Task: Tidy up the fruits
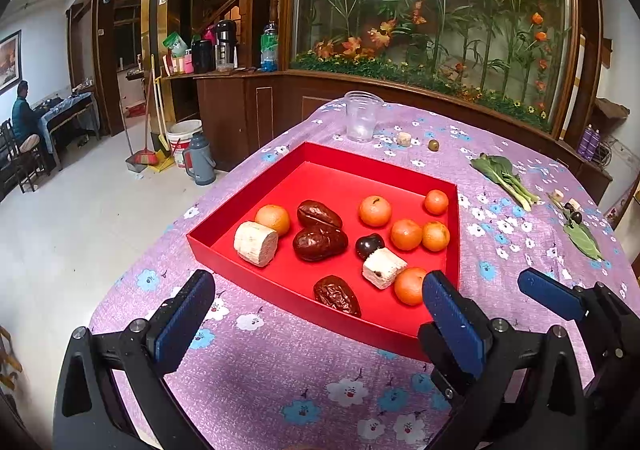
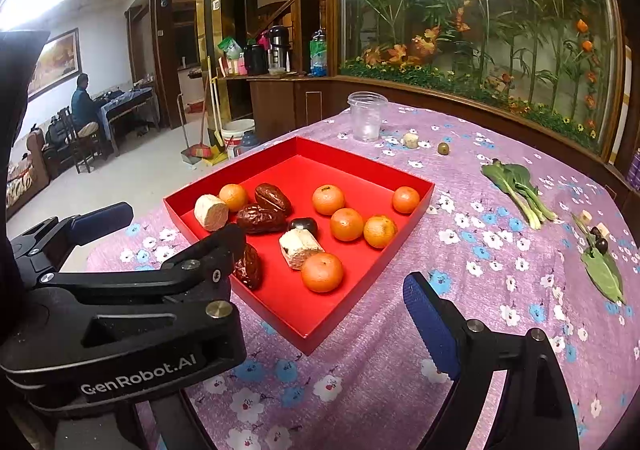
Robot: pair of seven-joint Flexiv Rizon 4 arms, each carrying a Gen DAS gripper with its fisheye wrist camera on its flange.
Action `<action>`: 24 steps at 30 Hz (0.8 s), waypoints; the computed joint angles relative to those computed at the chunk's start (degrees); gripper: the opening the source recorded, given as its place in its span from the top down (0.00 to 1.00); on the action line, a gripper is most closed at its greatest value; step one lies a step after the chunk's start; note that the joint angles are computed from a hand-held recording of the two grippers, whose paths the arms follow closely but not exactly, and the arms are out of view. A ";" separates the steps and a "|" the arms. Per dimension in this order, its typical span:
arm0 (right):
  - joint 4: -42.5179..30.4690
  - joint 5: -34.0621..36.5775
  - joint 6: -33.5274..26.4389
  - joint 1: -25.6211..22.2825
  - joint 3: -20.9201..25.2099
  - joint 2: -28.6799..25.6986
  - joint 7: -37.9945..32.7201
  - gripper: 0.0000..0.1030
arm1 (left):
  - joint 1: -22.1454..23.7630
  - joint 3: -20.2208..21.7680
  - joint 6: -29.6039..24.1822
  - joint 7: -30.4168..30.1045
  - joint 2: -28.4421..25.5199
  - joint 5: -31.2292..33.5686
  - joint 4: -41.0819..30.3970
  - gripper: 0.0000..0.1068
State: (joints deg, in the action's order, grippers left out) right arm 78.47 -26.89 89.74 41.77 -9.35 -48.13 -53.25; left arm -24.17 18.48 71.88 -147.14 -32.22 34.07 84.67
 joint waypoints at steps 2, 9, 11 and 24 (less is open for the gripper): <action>-0.38 -0.11 -0.40 0.07 0.08 -0.18 -0.11 0.11 | 0.46 -0.44 0.20 0.44 -0.06 -0.40 0.16 0.04; -2.09 -0.62 -2.48 -0.61 1.44 -1.10 -0.59 0.11 | 1.75 -1.32 1.41 2.61 -0.36 -2.79 0.84 0.04; -2.50 -0.71 -2.93 -0.85 1.86 -1.30 -0.70 0.11 | 1.87 -1.33 1.74 3.11 -0.47 -3.49 0.97 0.04; -3.47 -1.03 -3.93 -1.36 2.91 -1.77 -0.88 0.11 | 1.78 -0.66 4.04 6.72 -1.30 -8.01 1.86 0.04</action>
State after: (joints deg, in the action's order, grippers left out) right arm 75.00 -27.91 85.82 40.41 -6.44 -49.90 -54.13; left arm -22.39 17.81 75.92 -140.43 -33.52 26.06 86.53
